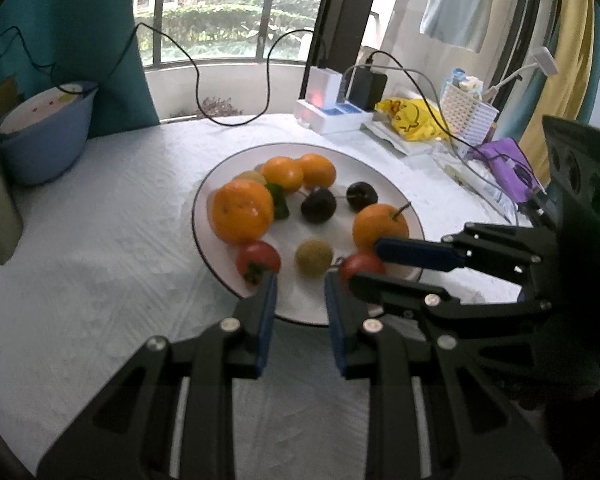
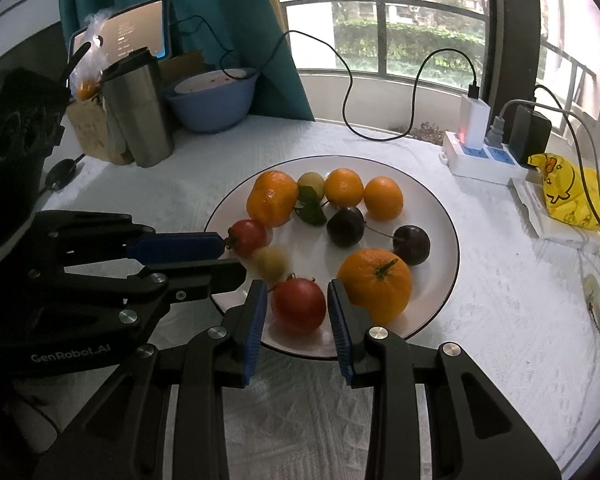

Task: Organize fruits
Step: 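Open both grippers to release the yellow fruit and tomato onto the plate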

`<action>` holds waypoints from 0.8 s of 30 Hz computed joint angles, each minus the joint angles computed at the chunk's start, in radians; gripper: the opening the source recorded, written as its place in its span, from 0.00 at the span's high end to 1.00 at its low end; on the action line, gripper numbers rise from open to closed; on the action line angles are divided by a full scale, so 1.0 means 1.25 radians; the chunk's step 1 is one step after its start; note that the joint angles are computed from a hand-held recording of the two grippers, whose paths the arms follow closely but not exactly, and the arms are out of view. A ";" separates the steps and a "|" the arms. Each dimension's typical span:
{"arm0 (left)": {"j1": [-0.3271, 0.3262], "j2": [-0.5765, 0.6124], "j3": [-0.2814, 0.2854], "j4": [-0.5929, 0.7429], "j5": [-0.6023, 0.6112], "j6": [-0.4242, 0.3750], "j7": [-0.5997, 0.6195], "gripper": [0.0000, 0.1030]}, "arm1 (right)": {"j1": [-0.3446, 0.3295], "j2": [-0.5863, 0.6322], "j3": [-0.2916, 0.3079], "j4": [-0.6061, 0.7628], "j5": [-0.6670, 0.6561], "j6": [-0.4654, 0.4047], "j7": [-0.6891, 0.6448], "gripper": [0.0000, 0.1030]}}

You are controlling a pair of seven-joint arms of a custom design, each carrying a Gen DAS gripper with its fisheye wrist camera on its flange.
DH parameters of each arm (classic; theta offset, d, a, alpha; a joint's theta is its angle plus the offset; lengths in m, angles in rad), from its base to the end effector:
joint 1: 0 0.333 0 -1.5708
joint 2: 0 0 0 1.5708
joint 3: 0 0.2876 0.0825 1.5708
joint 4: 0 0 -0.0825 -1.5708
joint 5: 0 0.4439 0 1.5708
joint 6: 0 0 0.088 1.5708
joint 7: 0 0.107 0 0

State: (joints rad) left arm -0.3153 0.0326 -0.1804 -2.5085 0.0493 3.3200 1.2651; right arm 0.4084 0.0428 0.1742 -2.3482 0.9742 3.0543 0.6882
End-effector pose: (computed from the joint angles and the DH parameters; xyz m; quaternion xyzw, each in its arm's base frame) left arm 0.4798 -0.2656 0.2840 -0.5712 0.7276 -0.3512 0.1449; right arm 0.5098 0.2585 0.2948 -0.8109 0.4721 -0.1156 0.3258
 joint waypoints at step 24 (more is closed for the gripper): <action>0.107 -0.163 -0.159 -0.137 -0.062 0.049 -0.011 0.73 | 0.069 -0.137 -0.046 -0.125 -0.148 0.059 0.180 0.67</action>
